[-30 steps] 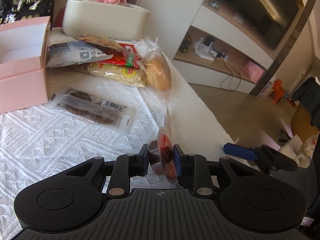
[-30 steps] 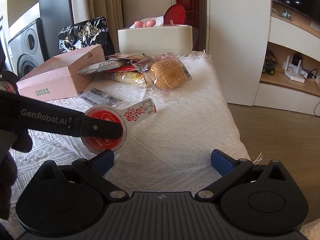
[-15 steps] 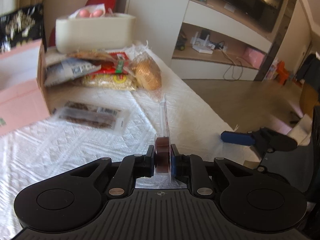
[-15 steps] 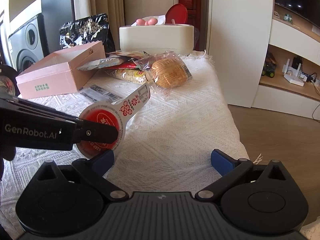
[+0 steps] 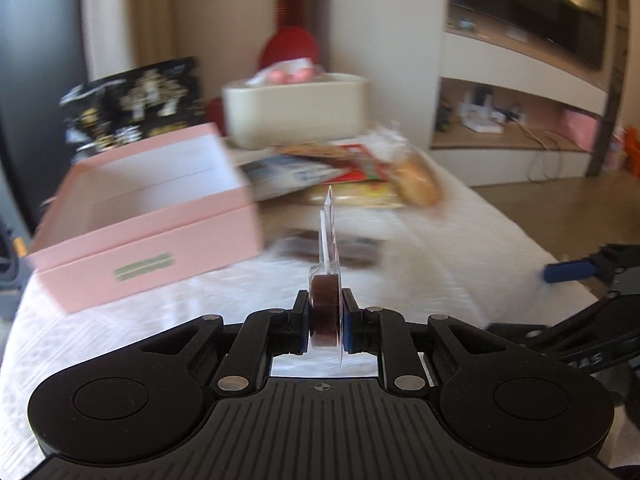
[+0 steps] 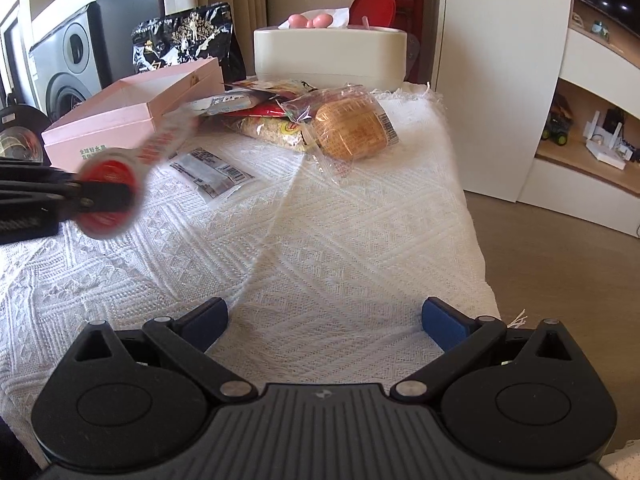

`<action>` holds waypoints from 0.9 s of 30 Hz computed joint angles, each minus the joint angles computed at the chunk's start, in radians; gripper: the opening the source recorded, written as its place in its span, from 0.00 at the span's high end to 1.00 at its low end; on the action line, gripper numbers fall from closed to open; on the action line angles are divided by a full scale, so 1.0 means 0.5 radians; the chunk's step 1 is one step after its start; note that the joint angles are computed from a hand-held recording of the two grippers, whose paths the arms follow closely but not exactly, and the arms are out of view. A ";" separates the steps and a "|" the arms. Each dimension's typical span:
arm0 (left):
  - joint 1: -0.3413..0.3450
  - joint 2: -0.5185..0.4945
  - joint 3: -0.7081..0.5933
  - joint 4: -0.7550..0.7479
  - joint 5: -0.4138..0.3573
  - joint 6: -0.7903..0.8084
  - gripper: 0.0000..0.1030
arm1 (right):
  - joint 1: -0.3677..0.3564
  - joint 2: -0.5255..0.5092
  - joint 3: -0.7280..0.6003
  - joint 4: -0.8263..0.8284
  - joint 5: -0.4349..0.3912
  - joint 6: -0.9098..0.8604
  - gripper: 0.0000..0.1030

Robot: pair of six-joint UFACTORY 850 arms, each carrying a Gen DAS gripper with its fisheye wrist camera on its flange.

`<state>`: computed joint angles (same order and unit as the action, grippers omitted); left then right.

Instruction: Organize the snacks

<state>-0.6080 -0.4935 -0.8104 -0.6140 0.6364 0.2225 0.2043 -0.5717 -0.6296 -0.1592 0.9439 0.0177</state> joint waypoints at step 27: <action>0.427 0.198 0.377 0.930 0.141 -1.355 0.82 | 0.272 -0.145 -0.642 -0.562 -0.568 0.333 0.11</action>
